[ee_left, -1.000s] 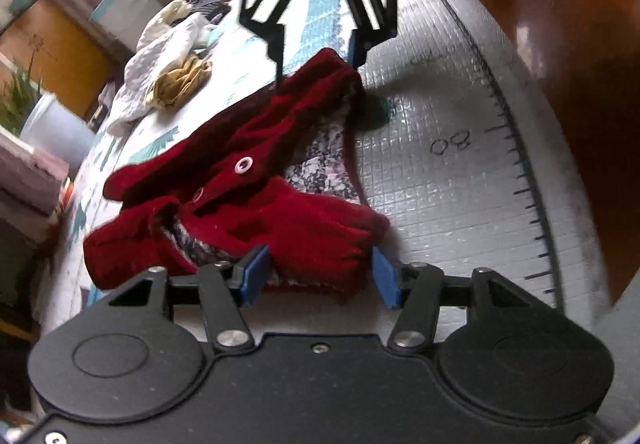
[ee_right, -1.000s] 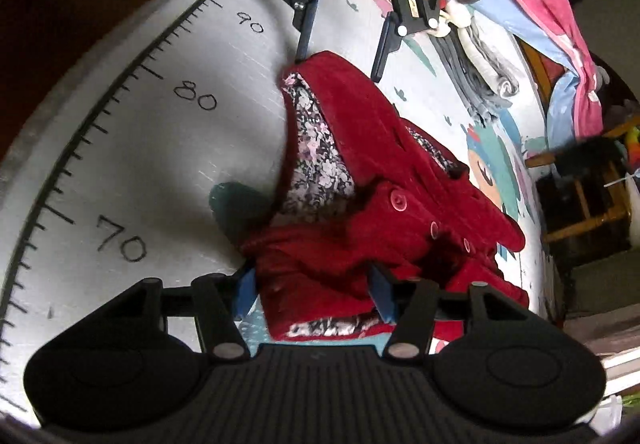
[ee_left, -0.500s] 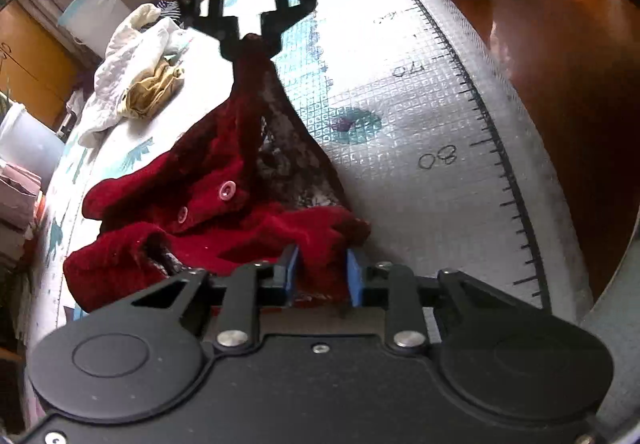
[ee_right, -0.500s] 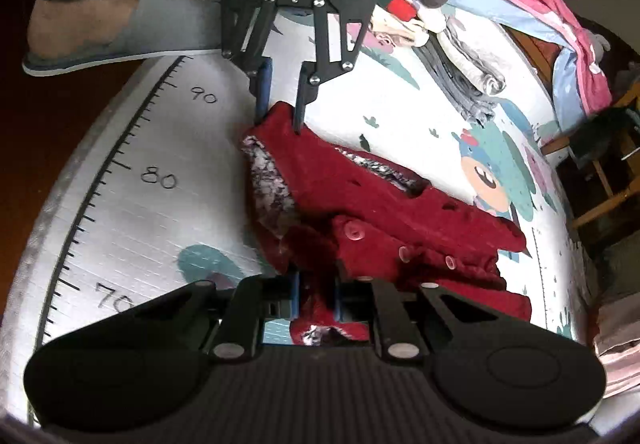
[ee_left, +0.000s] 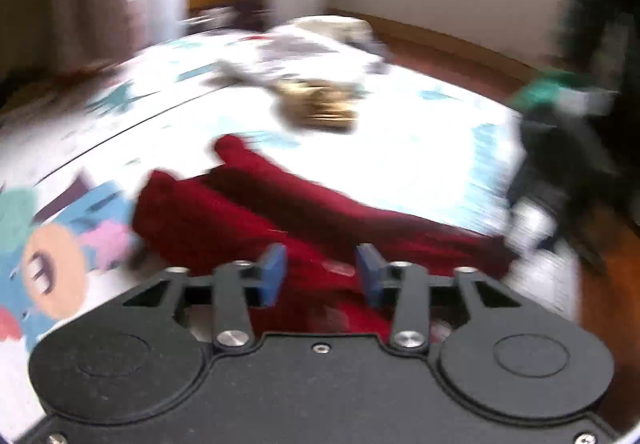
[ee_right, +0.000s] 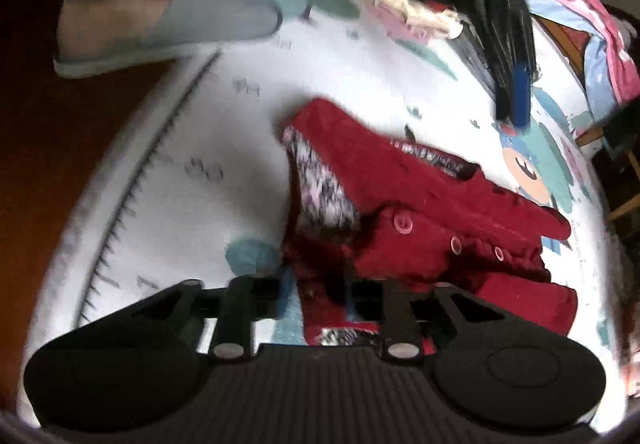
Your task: Fold clothes
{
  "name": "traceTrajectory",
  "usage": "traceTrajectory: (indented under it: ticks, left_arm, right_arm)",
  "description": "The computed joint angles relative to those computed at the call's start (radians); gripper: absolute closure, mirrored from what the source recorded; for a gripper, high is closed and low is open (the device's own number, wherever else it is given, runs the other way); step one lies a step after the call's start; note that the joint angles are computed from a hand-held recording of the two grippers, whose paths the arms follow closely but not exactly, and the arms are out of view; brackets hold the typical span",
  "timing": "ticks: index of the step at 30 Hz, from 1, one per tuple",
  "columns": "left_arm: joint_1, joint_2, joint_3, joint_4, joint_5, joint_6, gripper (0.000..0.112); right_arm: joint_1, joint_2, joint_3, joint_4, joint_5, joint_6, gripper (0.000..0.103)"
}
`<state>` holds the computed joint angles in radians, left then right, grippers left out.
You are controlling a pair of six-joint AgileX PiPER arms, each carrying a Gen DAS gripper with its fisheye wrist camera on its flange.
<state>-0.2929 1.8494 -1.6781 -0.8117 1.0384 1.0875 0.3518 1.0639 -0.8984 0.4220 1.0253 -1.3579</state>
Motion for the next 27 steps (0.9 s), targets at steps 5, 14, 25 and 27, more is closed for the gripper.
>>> traceTrajectory:
  ticks: [5, 14, 25, 27]
  left_arm:
    - [-0.089, 0.132, -0.081, 0.132, -0.074, -0.076, 0.088]
    - [-0.138, 0.171, -0.114, 0.158, -0.100, -0.101, 0.088]
    - [-0.116, 0.249, -0.198, 0.152, -0.030, -0.196, 0.088]
    - [-0.106, 0.277, -0.246, 0.145, 0.009, -0.281, 0.088]
  right_arm:
    - [-0.208, 0.112, -0.206, 0.165, 0.153, 0.101, 0.068]
    - [-0.211, 0.510, -0.367, 0.054, -0.230, 0.589, 0.073]
    - [-0.164, 0.610, -0.370, 0.207, -0.243, 0.381, 0.070]
    - [-0.211, 0.641, -0.395, 0.273, -0.188, 0.377, 0.070]
